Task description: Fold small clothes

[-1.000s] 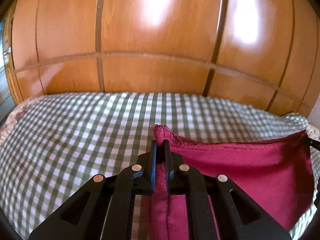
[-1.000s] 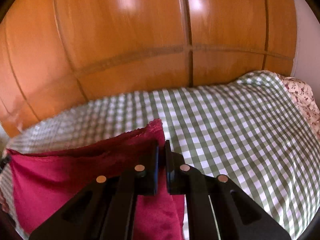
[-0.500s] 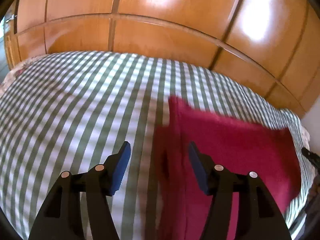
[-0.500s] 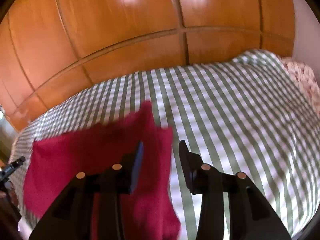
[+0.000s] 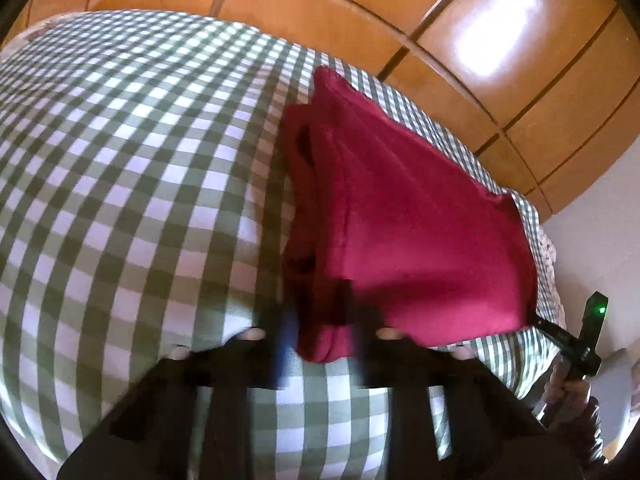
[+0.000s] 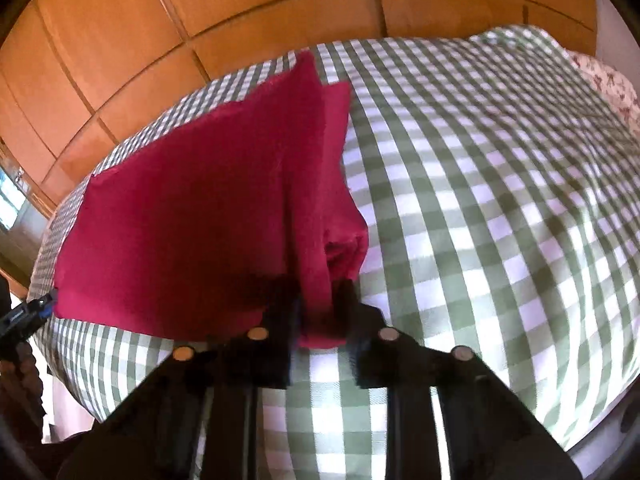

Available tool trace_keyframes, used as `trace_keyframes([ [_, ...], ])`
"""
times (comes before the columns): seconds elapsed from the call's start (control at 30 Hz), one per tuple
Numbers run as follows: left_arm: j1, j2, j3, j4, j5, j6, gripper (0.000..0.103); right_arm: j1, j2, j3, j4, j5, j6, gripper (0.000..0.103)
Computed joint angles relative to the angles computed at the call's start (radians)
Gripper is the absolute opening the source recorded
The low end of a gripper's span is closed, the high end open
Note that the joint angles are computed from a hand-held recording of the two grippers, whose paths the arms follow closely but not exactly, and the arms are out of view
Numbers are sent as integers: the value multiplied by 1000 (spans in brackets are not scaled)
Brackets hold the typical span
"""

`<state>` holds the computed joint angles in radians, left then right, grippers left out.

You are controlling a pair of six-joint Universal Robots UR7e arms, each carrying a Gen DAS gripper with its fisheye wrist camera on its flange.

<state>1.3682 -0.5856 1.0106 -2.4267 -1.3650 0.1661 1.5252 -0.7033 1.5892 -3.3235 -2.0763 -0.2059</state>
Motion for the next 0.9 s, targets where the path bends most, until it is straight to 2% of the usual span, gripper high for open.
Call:
trace_keyframes([
  [0.13, -22, -45, 73, -48, 46, 73, 6, 16, -61, 84, -38, 26, -36, 11],
  [0.27, -19, -95, 130, -45, 36, 79, 5, 27, -119, 173, -27, 38, -32, 10],
  [0.33, -20, -131, 176, -47, 31, 78, 5, 29, -136, 224, -18, 19, -27, 10],
  [0.4, -18, -170, 230, -27, 31, 52, 5, 17, -144, 257, 5, -1, 4, 8],
  [0.5, -28, -215, 309, -34, 59, 52, 6, -9, -165, 305, 21, 30, 63, 8],
  [0.57, -38, -228, 331, -68, 99, 55, 6, -8, -173, 314, 13, 36, 72, 11],
  [0.67, -61, -219, 329, -170, 162, 90, 6, 8, -162, 287, -21, 10, 57, 23],
  [0.7, -65, -211, 317, -184, 149, 103, 6, 11, -154, 270, -50, 7, 53, 37],
  [0.73, -69, -201, 301, -192, 130, 117, 6, 12, -150, 264, -75, 7, 50, 44],
  [0.9, -102, -123, 250, -214, 120, 215, 6, 10, -91, 143, -78, 14, 60, 44],
])
